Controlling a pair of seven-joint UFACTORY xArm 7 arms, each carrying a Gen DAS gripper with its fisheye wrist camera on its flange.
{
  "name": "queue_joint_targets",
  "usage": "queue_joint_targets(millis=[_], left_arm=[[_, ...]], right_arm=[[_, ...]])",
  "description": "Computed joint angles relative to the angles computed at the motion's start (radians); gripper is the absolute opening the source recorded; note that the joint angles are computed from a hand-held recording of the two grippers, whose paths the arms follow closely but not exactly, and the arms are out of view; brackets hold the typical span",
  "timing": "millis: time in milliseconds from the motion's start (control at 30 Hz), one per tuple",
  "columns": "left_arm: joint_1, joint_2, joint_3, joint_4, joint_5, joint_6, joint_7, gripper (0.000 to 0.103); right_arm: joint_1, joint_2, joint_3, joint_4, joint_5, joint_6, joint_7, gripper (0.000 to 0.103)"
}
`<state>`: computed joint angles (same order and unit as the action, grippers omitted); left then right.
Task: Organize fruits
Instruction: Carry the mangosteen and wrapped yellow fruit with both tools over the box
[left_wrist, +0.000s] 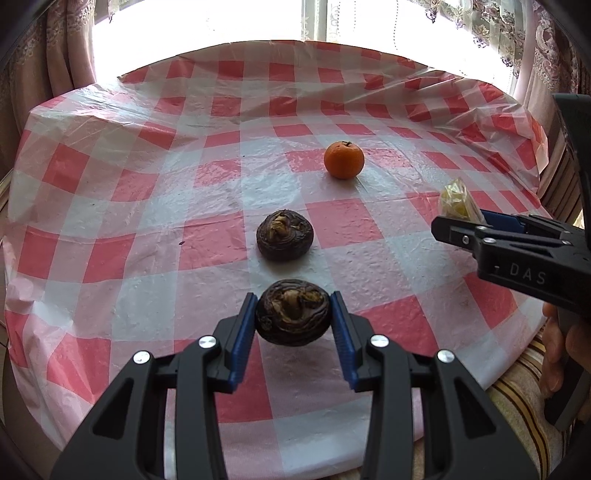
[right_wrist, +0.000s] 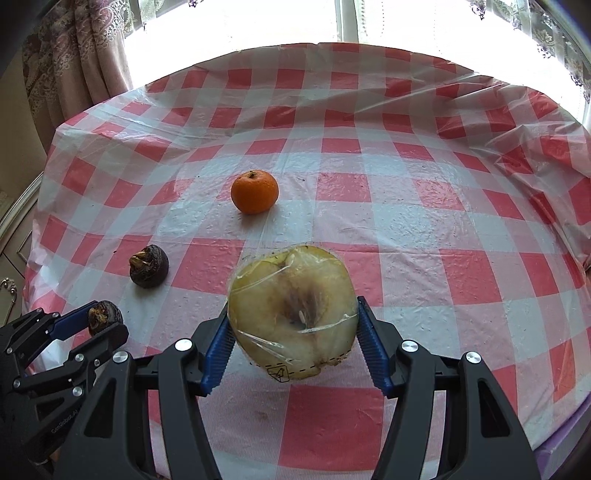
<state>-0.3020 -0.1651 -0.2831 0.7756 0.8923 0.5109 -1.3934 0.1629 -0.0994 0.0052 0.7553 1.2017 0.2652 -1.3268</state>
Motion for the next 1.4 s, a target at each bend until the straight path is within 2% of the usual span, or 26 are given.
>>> queue_joint_targets(millis=[400, 800, 1133, 1400], left_arm=[[-0.013, 0.019, 0.003, 0.015, -0.01, 0.027, 0.009, 0.04], [-0.026, -0.028, -0.012, 0.021, -0.007, 0.071, 0.01, 0.04], [-0.052, -0.011, -0.053, 0.082, -0.022, 0.066, 0.049, 0.04], [-0.144, 0.117, -0.051, 0.215, -0.004, 0.072, 0.096, 0.04]], right_arm=[[0.022, -0.083, -0.03, -0.103, -0.098, 0.005, 0.042, 0.06], [0.044, -0.186, -0.109, -0.179, -0.111, 0.053, 0.014, 0.061], [0.001, -0.278, -0.189, -0.234, -0.174, 0.11, 0.014, 0.061], [-0.078, -0.325, -0.285, -0.27, -0.264, 0.162, 0.014, 0.06]])
